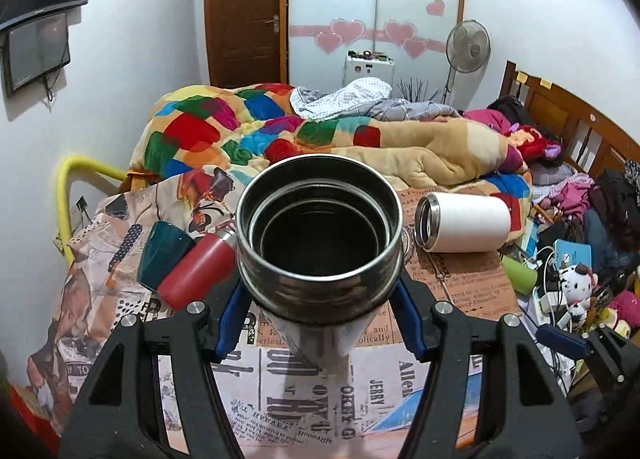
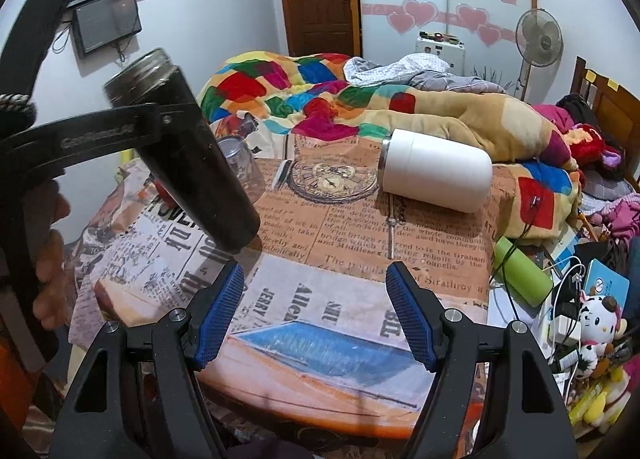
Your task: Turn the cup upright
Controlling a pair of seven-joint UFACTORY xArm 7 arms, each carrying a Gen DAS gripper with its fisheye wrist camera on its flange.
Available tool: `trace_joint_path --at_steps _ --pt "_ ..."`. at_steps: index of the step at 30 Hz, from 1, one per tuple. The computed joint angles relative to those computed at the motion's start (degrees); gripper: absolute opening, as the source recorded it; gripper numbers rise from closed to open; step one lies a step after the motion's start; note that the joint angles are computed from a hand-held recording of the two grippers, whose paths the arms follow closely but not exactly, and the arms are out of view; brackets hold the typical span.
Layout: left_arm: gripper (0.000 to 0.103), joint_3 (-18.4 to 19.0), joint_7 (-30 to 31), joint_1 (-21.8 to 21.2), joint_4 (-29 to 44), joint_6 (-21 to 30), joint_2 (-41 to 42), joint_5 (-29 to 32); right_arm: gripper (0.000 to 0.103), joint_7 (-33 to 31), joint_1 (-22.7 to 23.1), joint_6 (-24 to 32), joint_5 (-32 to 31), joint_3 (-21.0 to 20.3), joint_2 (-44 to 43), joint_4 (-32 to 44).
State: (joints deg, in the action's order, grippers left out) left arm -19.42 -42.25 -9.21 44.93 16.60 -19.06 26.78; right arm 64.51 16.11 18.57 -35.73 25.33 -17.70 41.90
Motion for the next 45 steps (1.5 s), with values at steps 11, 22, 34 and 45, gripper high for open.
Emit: trace_joint_path --at_steps 11,22,34,45 --pt "0.063 -0.65 -0.13 -0.77 -1.17 -0.75 1.52 1.29 0.071 0.07 0.53 0.61 0.24 -0.42 0.23 -0.26" --pt "0.064 4.87 10.48 -7.76 -3.93 2.51 -6.89 -9.0 0.071 1.28 -0.03 3.18 1.59 1.57 -6.85 -0.72" --pt "0.068 4.49 16.76 -9.67 -14.17 5.21 -39.24 -19.84 0.071 5.48 -7.54 3.25 4.15 11.59 -26.19 1.55" --pt "0.09 0.12 15.28 -5.23 -16.8 6.91 -59.77 -21.28 0.08 5.42 -15.82 2.96 8.87 19.48 -40.05 4.42"
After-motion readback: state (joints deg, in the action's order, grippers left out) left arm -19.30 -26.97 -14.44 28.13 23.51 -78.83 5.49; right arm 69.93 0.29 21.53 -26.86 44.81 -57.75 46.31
